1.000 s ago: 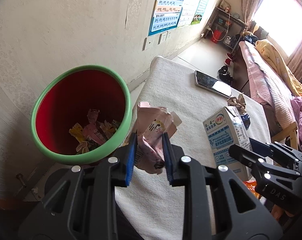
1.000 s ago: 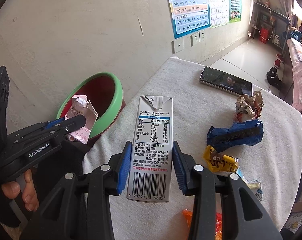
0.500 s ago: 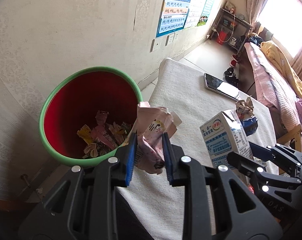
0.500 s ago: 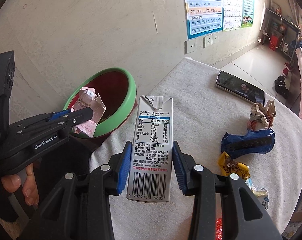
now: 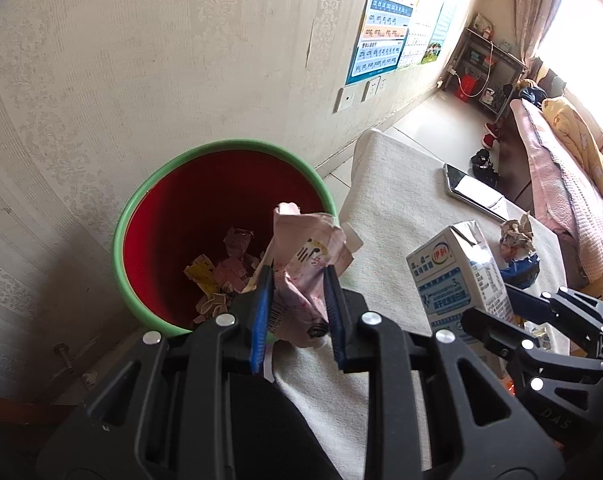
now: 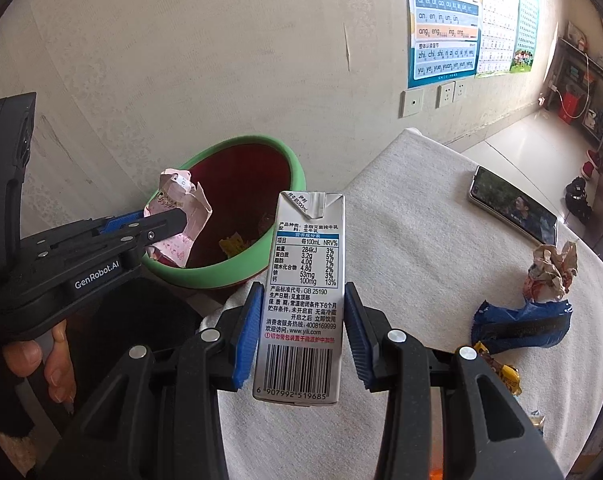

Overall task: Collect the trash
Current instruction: 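Open both tools over the bin to drop the wrapper and carton, then move both open tools back over the table toward the blue wrapper and paper ball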

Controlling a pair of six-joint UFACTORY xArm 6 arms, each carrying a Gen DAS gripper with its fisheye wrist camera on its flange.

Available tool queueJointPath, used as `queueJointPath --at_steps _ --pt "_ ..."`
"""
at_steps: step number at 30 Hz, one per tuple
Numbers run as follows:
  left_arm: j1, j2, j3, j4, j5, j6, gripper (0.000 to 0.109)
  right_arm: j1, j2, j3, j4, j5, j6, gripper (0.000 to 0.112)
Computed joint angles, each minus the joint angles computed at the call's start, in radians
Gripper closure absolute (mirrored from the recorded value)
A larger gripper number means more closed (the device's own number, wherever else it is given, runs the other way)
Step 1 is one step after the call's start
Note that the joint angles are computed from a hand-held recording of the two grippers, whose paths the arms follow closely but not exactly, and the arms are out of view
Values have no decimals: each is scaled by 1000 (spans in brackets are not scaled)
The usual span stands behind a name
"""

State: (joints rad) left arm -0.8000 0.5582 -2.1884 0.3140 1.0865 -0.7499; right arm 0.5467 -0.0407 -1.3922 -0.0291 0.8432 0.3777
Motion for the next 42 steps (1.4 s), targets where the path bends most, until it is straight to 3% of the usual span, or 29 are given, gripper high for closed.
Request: queueJointPath --at_steps 7,21,26,28,30,33,38,42 --pt "35 -39 70 13 -15 -31 84 6 80 -79 32 -5 -16 73" --pt "107 -30 73 56 12 -73 84 14 401 -503 128 72 -88 73" --pt "115 -14 53 61 22 -70 84 24 447 -576 138 67 -90 72" --pt "110 -6 39 65 35 -78 76 25 435 -557 143 47 -90 56" --pt "105 -26 72 88 19 -96 59 21 401 -503 144 22 -82 55" --pt "95 -50 106 108 5 -100 50 4 313 -374 135 -20 -68 53" --pt "79 -80 152 104 -29 -102 38 -64 112 -105 -20 -43 35 52" --pt "60 -70 136 67 -35 -83 37 -171 -6 24 -231 10 170 52"
